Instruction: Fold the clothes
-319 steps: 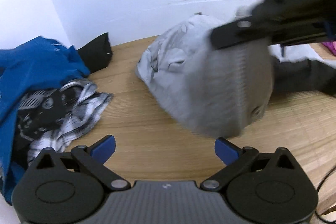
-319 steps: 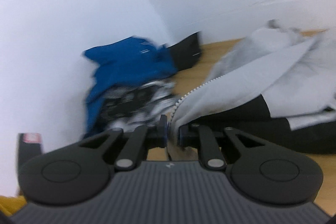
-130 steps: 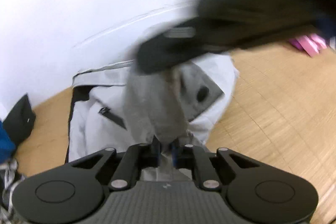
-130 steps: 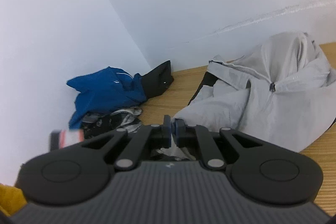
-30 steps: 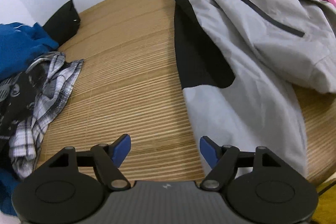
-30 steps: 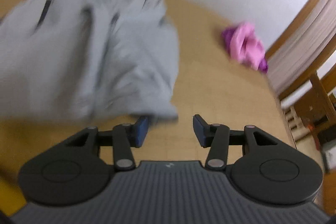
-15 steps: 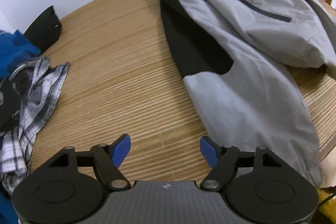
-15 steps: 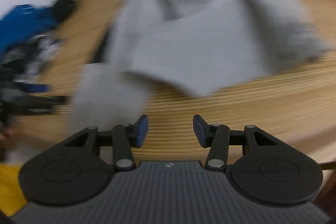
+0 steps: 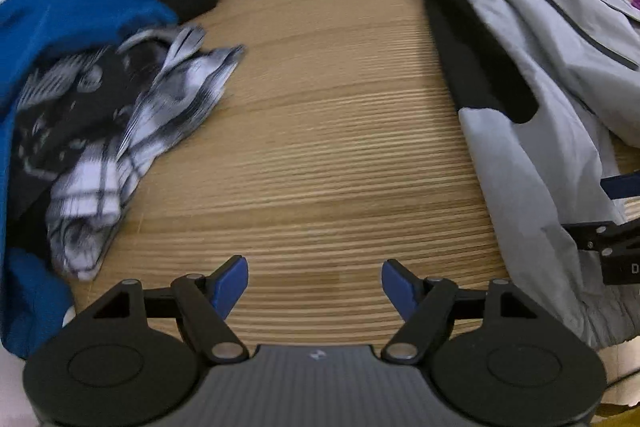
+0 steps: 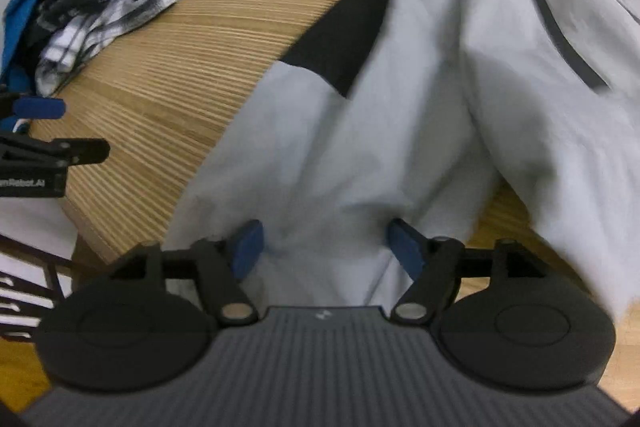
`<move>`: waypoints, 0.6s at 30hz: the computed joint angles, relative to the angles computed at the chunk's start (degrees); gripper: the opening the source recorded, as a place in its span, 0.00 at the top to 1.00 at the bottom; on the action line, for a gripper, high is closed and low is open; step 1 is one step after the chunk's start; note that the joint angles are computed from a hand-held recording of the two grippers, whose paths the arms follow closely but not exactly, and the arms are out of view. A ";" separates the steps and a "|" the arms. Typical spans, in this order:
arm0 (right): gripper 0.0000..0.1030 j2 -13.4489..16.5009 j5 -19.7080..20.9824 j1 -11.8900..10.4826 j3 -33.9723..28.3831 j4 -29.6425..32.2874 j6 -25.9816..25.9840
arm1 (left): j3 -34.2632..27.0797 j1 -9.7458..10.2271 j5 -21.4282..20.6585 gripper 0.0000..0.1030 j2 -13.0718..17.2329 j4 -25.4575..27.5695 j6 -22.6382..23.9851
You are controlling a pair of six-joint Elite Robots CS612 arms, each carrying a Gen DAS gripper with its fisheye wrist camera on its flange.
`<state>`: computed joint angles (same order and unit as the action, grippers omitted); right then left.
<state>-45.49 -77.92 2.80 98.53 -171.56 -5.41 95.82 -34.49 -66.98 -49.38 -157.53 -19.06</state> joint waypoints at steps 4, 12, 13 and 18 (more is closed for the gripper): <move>0.87 1.57 3.91 0.33 -3.32 2.52 -1.85 | -1.17 1.84 0.08 0.26 0.66 -0.51 -0.15; 0.93 7.69 26.27 -0.49 -18.79 -7.07 19.08 | -4.62 6.17 2.38 0.26 1.97 -4.08 1.87; 0.93 8.82 28.60 -0.21 -21.75 -11.04 22.91 | -5.04 6.66 2.78 0.26 2.05 -4.39 1.97; 0.93 16.89 30.90 2.59 -41.66 -20.80 34.73 | -5.71 8.17 4.09 0.26 2.61 -5.71 1.05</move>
<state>-28.60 -47.03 5.39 56.87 -192.36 29.32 90.11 -26.32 -62.89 -46.78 -163.24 -18.02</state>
